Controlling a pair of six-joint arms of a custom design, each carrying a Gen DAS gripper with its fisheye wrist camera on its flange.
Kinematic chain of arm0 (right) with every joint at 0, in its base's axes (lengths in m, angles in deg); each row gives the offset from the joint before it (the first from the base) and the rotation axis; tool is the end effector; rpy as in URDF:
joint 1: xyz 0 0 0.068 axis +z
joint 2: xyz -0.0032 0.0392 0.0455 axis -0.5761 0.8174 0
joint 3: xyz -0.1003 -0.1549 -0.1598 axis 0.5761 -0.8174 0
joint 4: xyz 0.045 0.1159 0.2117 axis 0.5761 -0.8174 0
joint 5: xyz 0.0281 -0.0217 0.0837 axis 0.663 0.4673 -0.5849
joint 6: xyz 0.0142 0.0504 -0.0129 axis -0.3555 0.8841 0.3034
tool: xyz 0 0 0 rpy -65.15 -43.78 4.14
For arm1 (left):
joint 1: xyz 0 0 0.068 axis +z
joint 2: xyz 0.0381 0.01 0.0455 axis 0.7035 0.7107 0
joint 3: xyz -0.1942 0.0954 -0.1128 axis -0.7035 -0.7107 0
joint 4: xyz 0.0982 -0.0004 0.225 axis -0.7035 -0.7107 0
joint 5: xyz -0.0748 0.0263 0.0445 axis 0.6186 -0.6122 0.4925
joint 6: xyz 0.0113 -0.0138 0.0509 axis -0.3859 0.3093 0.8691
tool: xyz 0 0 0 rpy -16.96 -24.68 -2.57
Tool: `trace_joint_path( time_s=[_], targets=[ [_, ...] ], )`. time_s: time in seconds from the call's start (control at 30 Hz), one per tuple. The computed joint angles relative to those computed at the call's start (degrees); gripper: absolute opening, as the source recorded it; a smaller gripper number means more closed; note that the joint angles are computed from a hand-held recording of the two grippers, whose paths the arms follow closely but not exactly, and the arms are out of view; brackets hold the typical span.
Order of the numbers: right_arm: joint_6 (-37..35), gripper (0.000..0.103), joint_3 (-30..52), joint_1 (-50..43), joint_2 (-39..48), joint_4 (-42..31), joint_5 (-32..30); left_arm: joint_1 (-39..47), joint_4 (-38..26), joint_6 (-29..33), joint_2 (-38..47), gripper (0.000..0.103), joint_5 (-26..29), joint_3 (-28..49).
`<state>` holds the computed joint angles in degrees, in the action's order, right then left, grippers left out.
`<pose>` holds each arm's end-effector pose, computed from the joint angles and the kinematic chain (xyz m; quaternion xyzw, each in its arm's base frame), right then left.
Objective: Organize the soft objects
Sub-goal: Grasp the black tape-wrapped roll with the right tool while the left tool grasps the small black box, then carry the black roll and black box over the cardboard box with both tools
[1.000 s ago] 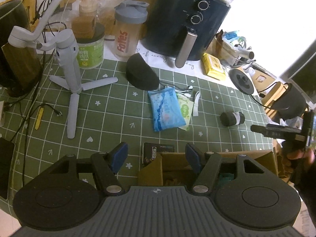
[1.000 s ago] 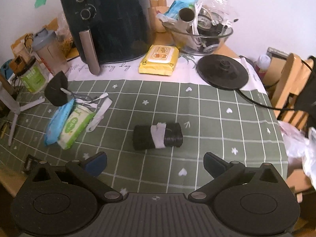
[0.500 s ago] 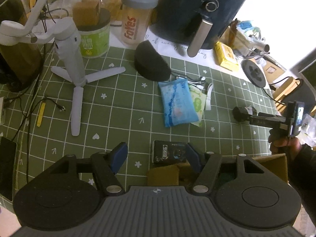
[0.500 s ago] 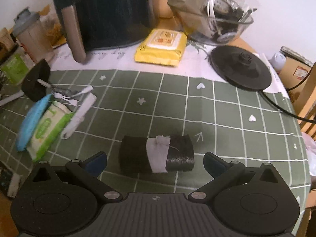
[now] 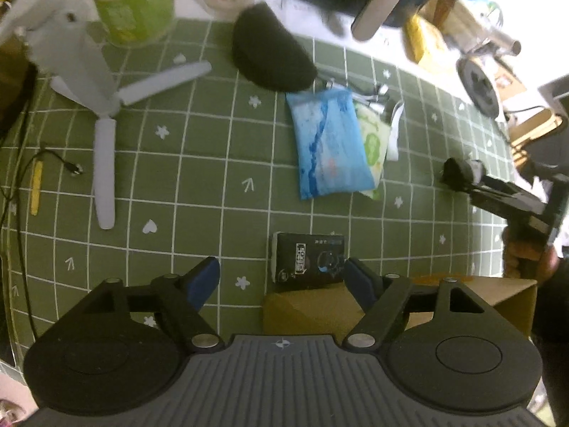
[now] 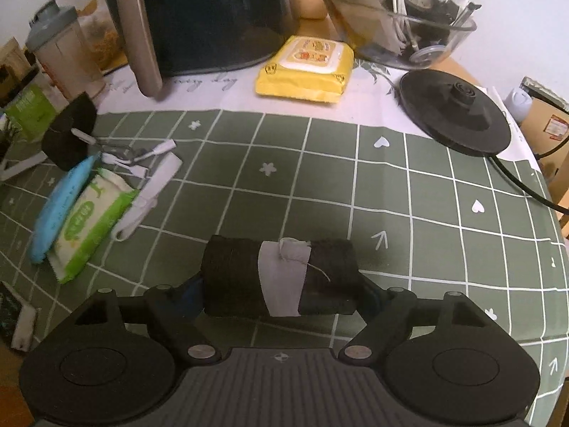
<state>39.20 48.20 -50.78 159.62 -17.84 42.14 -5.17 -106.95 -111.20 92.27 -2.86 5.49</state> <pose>0.3041 -0.0688 0.0468 -0.2752 0.9267 0.1274 0.2218 0.1119 -0.1330 0.1601 -0.2033 0.9695 -0.1213 0.0642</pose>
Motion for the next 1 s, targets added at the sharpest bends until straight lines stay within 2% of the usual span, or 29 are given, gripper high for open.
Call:
trace_joint_path(
  time_s=[0.27,0.5,0.7,1.0],
  targets=[
    [-2.8,0.084,-1.9,-4.1,-6.5,-7.8,-4.1,13.4,4.6,15.8,15.9,0.077,12.7,4.5],
    [-6.1,0.084,-4.0,-10.9,-13.2,-15.4,-7.8,18.0,11.7,22.3,31.9,0.077,21.0,8.6],
    [-9.7,0.084,-5.7,-18.6,-17.0,-21.2,-9.6,19.9,12.4,27.0,43.3,0.077,25.5,14.6],
    [-13.2,0.084,-4.9,-27.8,-19.6,-28.1,-11.9,17.2,8.0,30.0,55.6,0.077,25.6,25.7]
  ],
)
